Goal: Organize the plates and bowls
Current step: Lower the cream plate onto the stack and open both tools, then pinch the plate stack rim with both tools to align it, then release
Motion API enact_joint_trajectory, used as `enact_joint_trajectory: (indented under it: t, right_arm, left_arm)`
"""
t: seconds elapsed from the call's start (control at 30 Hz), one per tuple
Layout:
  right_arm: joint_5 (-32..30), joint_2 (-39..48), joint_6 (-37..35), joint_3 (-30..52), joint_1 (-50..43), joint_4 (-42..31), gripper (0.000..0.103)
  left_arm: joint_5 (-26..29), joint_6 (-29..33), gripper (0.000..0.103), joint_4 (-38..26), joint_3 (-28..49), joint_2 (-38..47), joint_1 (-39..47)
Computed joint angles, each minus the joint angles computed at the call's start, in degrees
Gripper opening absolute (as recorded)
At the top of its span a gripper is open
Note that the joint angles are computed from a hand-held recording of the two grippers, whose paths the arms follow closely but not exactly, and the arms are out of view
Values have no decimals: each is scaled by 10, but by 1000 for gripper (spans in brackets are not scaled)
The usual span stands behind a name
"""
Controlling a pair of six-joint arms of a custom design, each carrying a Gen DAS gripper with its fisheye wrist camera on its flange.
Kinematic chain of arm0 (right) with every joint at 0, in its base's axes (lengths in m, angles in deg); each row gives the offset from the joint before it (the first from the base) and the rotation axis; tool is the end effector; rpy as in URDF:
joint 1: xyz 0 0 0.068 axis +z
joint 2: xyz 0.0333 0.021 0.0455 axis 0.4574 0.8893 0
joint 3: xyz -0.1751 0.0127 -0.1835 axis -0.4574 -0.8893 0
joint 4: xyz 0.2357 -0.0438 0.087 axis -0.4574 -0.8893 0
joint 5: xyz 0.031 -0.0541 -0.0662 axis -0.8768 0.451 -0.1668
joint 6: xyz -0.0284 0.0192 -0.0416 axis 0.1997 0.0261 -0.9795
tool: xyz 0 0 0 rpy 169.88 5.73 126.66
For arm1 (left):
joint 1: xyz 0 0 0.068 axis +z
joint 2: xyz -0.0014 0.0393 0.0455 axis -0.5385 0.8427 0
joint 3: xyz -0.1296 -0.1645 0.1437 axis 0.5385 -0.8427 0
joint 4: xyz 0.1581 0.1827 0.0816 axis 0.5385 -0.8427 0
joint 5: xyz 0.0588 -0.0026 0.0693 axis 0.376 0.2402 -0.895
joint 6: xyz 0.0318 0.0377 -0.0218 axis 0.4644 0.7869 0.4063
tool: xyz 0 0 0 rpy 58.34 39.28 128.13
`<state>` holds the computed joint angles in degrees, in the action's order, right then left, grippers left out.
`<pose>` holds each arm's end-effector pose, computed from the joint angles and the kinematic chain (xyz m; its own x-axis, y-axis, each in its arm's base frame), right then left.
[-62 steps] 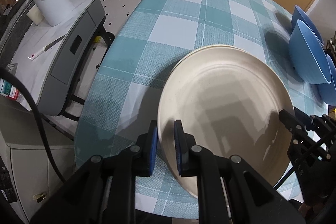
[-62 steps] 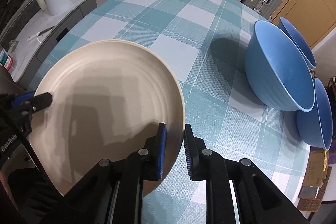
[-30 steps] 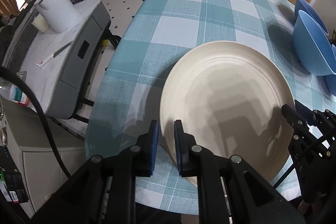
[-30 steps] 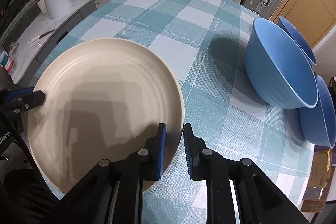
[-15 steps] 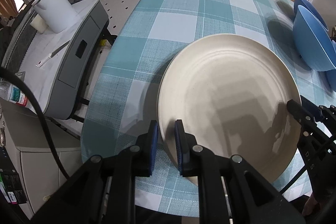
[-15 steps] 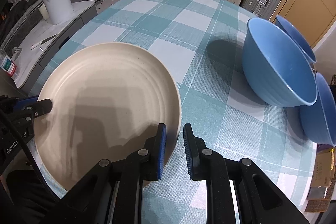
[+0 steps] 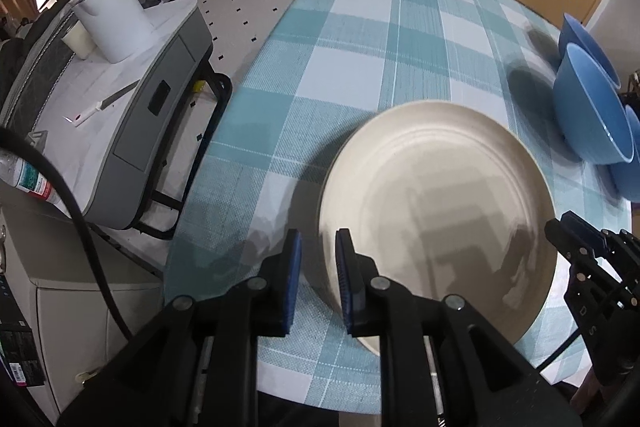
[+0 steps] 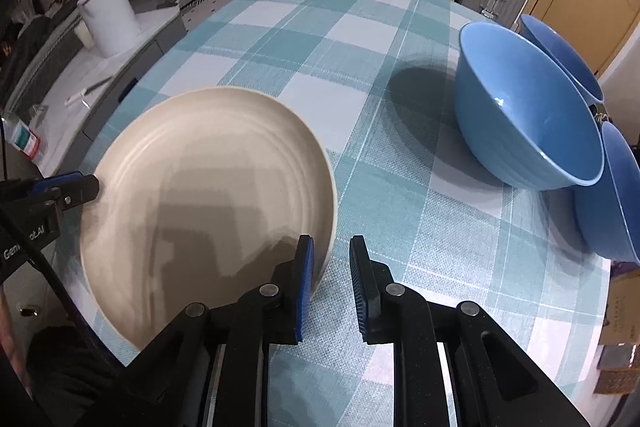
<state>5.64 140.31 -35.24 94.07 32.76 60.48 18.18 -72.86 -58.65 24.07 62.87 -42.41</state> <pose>0.2917 0.0289 0.1520 -0.8828 -0.2441 -0.4015 -0.2454 0.9682 -0.0490 0.3209 -0.0517 0.1701 -0.9344 -0.1006 -0.3417 -0.1121 0.9936 0.0139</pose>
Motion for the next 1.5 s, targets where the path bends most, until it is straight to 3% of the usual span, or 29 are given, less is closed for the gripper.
enact_joint_trajectory:
  t: [0.1, 0.33, 0.57, 0.63, 0.83, 1.0, 1.13, 1.27, 1.5]
  right_arm:
    - [-10, -25, 1, -13, -10, 14, 19]
    - [-72, -58, 30, -56, -51, 60, 22]
    - [-133, -47, 70, -82, -82, 88, 52]
    - [-139, -40, 73, -84, -86, 93, 53]
    - [-170, 15, 99, -68, -103, 88, 52]
    - [-193, 37, 106, -60, -103, 90, 39]
    - [-200, 36, 105, -59, -90, 94, 19]
    - [-189, 35, 117, -61, -78, 102, 19]
    - [-193, 40, 122, -62, -76, 120, 19]
  left_arm:
    - [8, 2, 20, 12, -10, -10, 5]
    - [6, 19, 44, 63, -54, -41, 18]
    - [48, 19, 49, 56, -50, -7, 36]
    - [55, 18, 49, 60, -52, 0, 37]
    - [78, 13, 49, 72, -58, 13, 39]
    - [82, 3, 46, 108, -82, -2, 42]
    - [100, -7, 28, 129, -92, -4, 47]
    - [108, -11, 20, 140, -91, 1, 47]
    - [102, -2, 20, 142, -72, 18, 46]
